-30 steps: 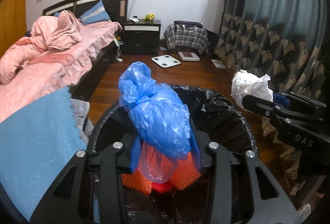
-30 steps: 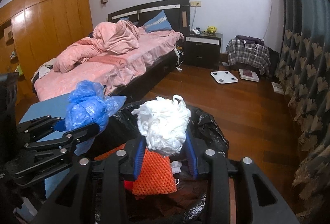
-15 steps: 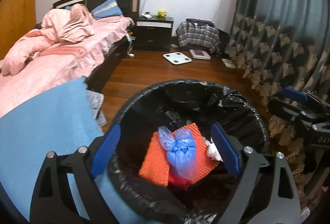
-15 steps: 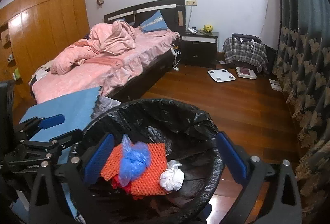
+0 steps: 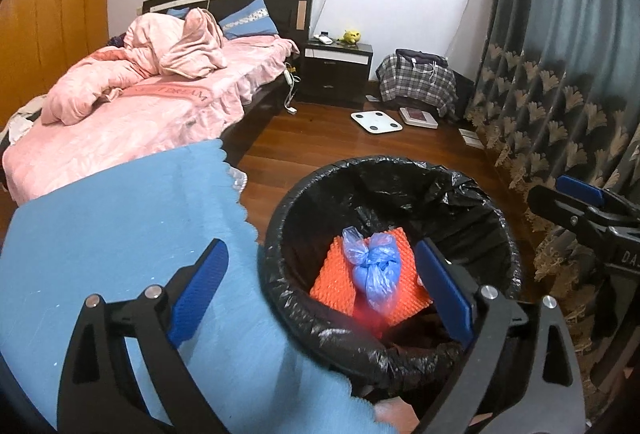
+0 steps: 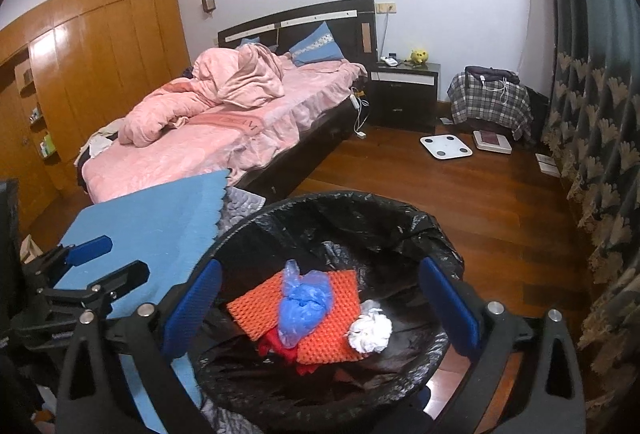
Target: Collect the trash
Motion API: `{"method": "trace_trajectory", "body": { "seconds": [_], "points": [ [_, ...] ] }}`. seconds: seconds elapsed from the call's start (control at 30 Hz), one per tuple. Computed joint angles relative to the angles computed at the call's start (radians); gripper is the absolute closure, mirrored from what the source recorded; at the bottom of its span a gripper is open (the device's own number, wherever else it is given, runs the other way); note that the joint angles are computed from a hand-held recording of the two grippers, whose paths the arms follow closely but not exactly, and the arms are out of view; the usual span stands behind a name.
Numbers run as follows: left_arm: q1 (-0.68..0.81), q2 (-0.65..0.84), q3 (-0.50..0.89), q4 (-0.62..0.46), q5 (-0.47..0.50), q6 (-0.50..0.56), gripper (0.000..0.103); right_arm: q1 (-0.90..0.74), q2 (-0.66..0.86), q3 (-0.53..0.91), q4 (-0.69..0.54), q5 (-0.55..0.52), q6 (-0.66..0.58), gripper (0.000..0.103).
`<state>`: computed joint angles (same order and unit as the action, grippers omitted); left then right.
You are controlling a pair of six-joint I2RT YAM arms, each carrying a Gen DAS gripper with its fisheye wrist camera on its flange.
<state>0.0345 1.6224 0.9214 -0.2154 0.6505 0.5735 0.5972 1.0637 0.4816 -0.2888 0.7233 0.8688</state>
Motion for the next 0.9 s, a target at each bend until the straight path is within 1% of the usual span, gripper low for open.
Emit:
{"method": "trace_trajectory", "body": {
  "seconds": [0.17,0.4,0.7,0.9],
  "points": [
    [0.036,-0.069,-0.019,-0.034,0.020,0.005,0.011,0.093,0.004,0.052,-0.099,0.066,0.074,0.006],
    [0.100,-0.149,-0.014,-0.119,0.063,0.042,0.010,0.214,0.020,0.135,-0.233,0.152,0.158,0.006],
    [0.179,-0.252,-0.019,-0.179,0.123,0.070,0.010,0.319,0.041,0.212,-0.344,0.223,0.232,0.006],
    [0.223,-0.300,-0.011,-0.222,0.173,0.086,0.009,0.363,0.059,0.260,-0.401,0.262,0.258,0.006]
  ]
}}
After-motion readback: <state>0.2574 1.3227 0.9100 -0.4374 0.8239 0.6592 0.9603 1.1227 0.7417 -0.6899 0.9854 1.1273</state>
